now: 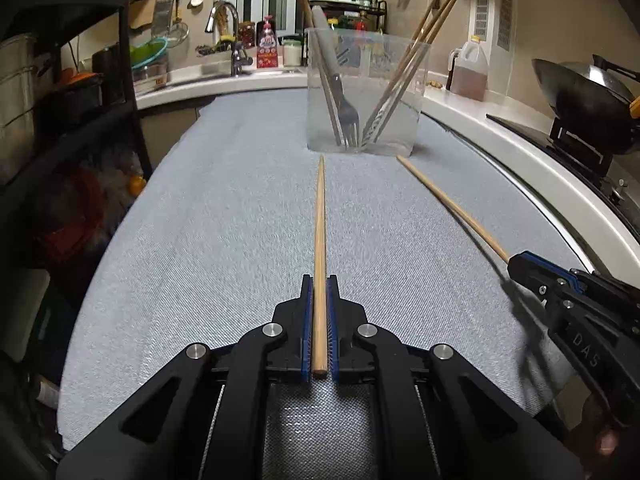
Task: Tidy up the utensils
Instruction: 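Lift both chopsticks with both tools and carry them over the container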
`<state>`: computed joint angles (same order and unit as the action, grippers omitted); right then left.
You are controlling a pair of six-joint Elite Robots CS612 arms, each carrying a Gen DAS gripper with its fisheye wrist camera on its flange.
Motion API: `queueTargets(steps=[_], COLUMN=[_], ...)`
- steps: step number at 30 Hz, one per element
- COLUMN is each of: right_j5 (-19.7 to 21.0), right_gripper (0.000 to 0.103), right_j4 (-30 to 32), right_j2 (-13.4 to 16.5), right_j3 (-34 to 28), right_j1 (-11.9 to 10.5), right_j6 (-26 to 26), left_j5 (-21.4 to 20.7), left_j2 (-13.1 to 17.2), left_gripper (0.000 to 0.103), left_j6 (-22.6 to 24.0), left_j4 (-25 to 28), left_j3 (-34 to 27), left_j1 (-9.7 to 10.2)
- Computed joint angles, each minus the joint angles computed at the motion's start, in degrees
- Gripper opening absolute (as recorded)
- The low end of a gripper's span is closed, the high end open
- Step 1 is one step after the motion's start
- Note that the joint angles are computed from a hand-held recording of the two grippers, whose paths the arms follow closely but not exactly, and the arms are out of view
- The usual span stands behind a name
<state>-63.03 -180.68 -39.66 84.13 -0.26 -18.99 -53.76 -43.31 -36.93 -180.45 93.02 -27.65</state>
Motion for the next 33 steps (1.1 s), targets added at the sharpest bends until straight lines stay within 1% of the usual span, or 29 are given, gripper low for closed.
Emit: queueTargets(steps=[6,9,12,15,19,22,25,30,33], right_j5=[1.56,1.61,2.13,2.94,4.2,4.61,5.42,6.76,7.47], right_gripper=[0.005,0.005,0.005,0.005,0.005,0.005,0.005,0.005,0.005], right_j4=[-3.81,-5.24,-5.63,-6.57,-5.94,-5.83,-3.86,-1.5,1.99], right_j2=[-1.89,-2.86,-3.53,-4.02,-4.39,-4.46,-4.37,-3.99,-3.84], right_j3=[1.66,2.48,2.64,2.48,0.97,-0.44,-2.2,-5.88,-8.73], right_j1=[-0.39,-0.45,-0.52,-0.69,-0.8,-0.71,-0.58,-0.14,0.25], right_j6=[0.11,-0.42,-0.1,0.44,1.97,2.02,2.23,3.43,3.3], left_j5=[3.35,4.2,4.49,4.68,3.44,1.87,0.88,-1.75,-4.01], left_j2=[-0.67,-1.16,-1.84,-2.67,-3.72,-4.3,-4.67,-4.9,-5.35], left_gripper=[0.007,0.007,0.007,0.007,0.007,0.007,0.007,0.007,0.007], left_j6=[3.74,4.58,4.9,6.23,8.24,9.58,10.97,13.34,13.98], left_j4=[-4.62,-6.14,-7.7,-9.7,-12.07,-13.45,-14.19,-13.07,-11.02], left_j3=[0.92,1.32,1.81,2.11,2.06,1.55,0.59,-2.08,-3.59], left_j1=[-1.0,-1.26,-1.36,-1.35,-0.74,-0.03,0.69,2.03,2.9])
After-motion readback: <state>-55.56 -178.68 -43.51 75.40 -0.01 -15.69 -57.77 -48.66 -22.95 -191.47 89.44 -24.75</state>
